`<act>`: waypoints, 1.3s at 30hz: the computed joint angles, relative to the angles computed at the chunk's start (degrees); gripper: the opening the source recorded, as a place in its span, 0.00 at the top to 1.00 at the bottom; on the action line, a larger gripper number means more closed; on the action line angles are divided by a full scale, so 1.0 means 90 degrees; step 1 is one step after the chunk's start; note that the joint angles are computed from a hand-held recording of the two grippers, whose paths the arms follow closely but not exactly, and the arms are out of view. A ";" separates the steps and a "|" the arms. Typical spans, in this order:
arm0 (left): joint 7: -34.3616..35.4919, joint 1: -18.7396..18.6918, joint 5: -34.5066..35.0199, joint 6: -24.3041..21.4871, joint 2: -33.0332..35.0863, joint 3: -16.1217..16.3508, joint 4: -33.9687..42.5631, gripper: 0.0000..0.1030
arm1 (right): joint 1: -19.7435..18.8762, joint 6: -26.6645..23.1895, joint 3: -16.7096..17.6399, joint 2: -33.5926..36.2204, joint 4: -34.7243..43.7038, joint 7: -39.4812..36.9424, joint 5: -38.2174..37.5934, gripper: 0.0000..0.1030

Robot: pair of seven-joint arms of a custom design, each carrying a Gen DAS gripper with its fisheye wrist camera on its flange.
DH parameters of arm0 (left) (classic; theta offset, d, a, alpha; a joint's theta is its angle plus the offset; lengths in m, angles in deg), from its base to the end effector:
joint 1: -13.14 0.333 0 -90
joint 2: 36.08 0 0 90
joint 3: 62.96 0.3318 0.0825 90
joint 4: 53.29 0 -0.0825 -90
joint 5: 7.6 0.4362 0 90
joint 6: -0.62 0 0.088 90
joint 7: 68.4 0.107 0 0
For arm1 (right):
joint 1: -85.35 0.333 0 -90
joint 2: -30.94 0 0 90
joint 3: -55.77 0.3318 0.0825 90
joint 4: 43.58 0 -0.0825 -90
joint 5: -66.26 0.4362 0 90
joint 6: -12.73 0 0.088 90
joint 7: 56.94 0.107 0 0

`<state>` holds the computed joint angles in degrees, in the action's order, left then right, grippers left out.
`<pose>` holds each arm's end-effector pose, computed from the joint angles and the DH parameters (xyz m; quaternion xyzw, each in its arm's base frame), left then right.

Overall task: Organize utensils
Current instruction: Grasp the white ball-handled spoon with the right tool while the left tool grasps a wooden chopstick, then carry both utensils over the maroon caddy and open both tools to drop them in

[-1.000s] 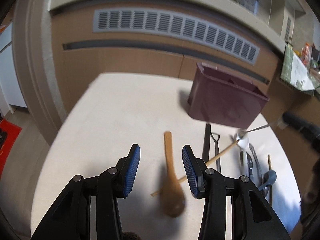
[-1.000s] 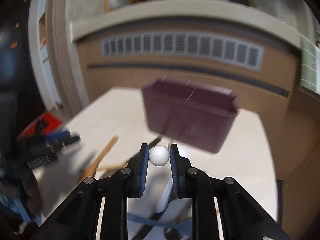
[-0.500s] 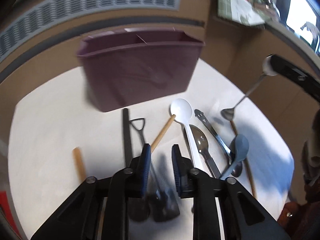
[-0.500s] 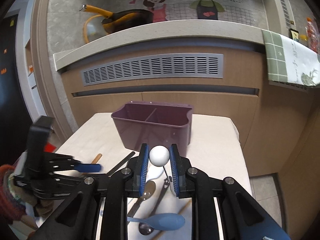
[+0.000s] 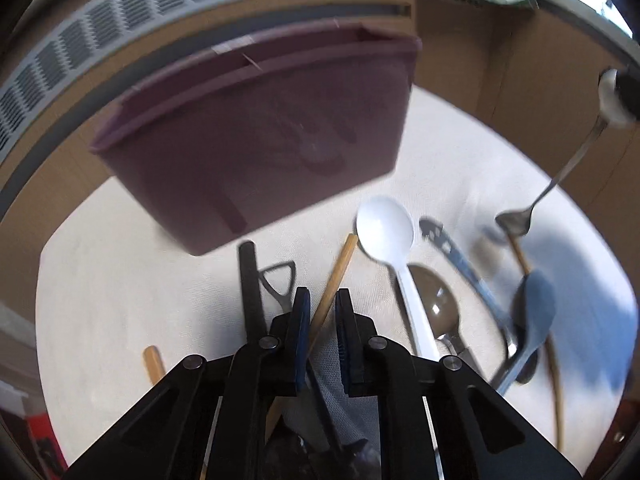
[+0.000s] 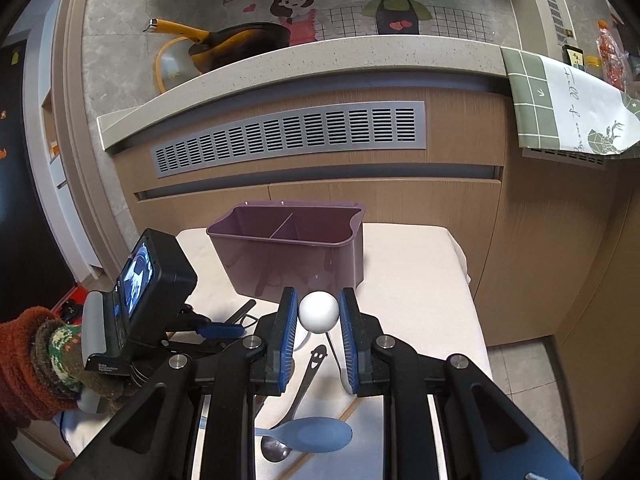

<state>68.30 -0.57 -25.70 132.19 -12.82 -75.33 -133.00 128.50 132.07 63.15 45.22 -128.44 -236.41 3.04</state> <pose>0.7087 -0.3197 0.5434 -0.2310 0.9242 -0.2868 0.1010 0.5066 0.5268 0.6034 -0.5101 0.6960 -0.3694 0.3448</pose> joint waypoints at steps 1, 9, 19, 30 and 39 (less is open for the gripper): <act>0.0019 0.0128 -0.0294 0.0031 -0.0094 -0.0062 -0.0027 0.89 | 0.0005 -0.0012 -0.0001 -0.0005 -0.0001 0.0005 -0.0011 0.82; 0.0182 0.0697 -0.2278 0.0269 -0.0587 -0.0330 0.0138 0.95 | 0.0044 -0.0035 0.0005 -0.0060 0.0018 0.0103 -0.0253 0.82; 0.0762 0.0663 -0.4385 0.2848 -0.0004 -0.0833 0.1929 0.95 | 0.0010 0.0492 -0.0334 0.0391 0.1705 -0.0966 -0.0920 0.82; -0.0883 0.0118 -0.2715 0.2643 0.2140 -0.0725 0.4216 0.94 | -0.0184 0.1154 -0.0992 0.1436 0.3101 -0.1747 0.0529 0.82; -0.1233 0.0340 -0.2361 0.2549 0.2176 -0.1013 0.3487 0.95 | -0.0415 0.1293 -0.1051 0.1483 0.2578 -0.1798 0.1477 0.82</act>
<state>57.20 2.49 -46.95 155.13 6.76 -84.44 -101.62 124.76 143.71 53.69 58.57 -105.24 -252.59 16.33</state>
